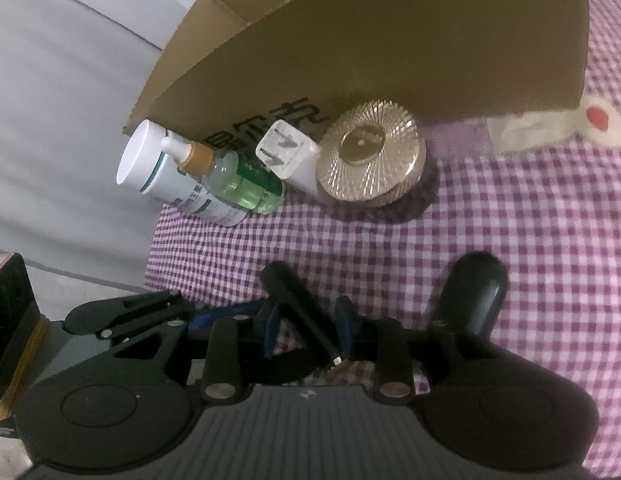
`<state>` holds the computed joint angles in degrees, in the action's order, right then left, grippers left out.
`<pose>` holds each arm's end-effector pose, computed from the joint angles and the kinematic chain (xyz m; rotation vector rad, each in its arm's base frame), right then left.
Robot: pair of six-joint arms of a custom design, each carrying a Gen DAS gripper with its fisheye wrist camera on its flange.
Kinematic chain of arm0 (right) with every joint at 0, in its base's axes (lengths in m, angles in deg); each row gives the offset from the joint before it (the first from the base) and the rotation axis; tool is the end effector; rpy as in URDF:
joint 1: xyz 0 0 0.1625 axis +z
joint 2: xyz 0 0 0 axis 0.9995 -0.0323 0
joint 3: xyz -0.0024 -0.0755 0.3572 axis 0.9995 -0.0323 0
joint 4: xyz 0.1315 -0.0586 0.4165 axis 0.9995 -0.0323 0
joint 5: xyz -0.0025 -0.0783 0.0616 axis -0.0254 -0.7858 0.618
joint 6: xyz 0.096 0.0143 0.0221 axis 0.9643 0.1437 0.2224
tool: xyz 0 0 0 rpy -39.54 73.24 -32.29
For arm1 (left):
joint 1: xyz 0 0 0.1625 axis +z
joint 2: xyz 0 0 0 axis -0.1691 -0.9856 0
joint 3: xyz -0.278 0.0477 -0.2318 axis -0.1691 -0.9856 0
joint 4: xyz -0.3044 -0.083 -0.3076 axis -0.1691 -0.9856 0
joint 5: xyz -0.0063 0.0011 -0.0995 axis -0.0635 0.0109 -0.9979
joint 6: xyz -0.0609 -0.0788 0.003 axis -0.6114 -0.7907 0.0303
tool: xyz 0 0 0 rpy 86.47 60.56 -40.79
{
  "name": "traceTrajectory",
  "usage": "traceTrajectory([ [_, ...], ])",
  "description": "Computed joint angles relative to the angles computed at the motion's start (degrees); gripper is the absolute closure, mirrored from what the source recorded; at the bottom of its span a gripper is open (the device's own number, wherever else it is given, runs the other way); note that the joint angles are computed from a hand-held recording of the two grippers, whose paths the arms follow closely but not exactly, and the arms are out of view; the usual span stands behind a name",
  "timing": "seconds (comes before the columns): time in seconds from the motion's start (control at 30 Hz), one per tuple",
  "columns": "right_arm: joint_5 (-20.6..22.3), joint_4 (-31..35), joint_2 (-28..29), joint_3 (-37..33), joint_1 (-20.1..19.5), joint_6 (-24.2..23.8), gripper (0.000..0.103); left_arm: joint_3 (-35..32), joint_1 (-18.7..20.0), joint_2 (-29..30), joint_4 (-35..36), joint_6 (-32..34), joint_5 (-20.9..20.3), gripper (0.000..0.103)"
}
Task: Organize rigid objects
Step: 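Lift the black cylinder with the right tool and release it into the box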
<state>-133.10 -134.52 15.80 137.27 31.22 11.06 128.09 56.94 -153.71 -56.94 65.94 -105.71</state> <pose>0.2901 -0.3346 0.0394 -0.3684 -2.8234 0.7871 -0.1134 -0.3499 0.2379 1.2741 2.6241 -0.0014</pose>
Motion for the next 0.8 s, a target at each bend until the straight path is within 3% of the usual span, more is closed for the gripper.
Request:
traceTrajectory([
  [0.23,0.08,-0.95,0.25,0.23,0.29,0.16,0.070,0.35,-0.17,0.44,-0.23,0.47,-0.79,0.055],
  [0.5,-1.49,1.26,2.59,-2.58,1.87,-2.24,0.071,1.89,-1.43,-0.16,-1.26,0.03,1.43,0.056],
  [0.67,-2.27,-2.33,3.68,-2.07,1.97,-3.11,0.078,2.73,-1.86,-0.23,-2.71,-0.18,2.71,0.056],
  [0.8,-3.43,-4.52,4.75,-1.88,2.72,-2.15,0.079,2.87,-2.22,-0.52,-2.66,-0.02,2.88,0.056],
])
